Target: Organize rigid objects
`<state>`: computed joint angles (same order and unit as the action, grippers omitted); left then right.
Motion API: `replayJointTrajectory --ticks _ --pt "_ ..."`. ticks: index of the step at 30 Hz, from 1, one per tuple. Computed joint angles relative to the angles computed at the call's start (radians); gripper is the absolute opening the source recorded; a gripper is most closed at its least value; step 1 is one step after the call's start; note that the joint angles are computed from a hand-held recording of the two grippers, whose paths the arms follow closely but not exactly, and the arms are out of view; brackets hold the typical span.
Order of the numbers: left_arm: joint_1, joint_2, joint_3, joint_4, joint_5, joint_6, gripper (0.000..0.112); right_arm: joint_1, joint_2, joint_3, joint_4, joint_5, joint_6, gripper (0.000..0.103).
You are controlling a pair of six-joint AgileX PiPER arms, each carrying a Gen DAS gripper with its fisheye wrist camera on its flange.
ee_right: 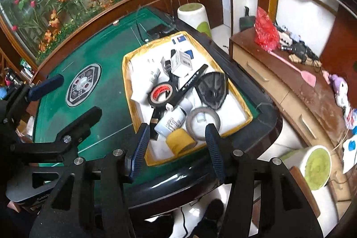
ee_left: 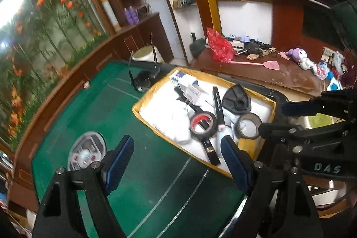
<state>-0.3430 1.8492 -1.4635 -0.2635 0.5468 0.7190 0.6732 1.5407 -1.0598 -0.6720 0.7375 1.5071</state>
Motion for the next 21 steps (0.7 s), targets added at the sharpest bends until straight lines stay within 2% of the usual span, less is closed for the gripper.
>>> replayJointTrajectory --ticks 4,10,15,21 --pt "0.011 -0.007 0.004 0.006 0.022 -0.027 0.081 0.000 -0.007 0.016 -0.012 -0.009 0.029 0.052" --pt "0.020 -0.029 0.034 0.040 0.008 -0.083 0.081 -0.004 0.013 -0.001 -0.014 -0.025 0.016 0.052" --pt "0.034 -0.011 0.016 0.096 0.022 -0.168 0.081 -0.012 0.039 -0.028 0.006 -0.048 -0.039 0.052" --pt "0.068 0.009 -0.009 0.097 0.058 -0.217 0.081 0.000 0.078 -0.082 -0.003 -0.026 -0.090 0.052"
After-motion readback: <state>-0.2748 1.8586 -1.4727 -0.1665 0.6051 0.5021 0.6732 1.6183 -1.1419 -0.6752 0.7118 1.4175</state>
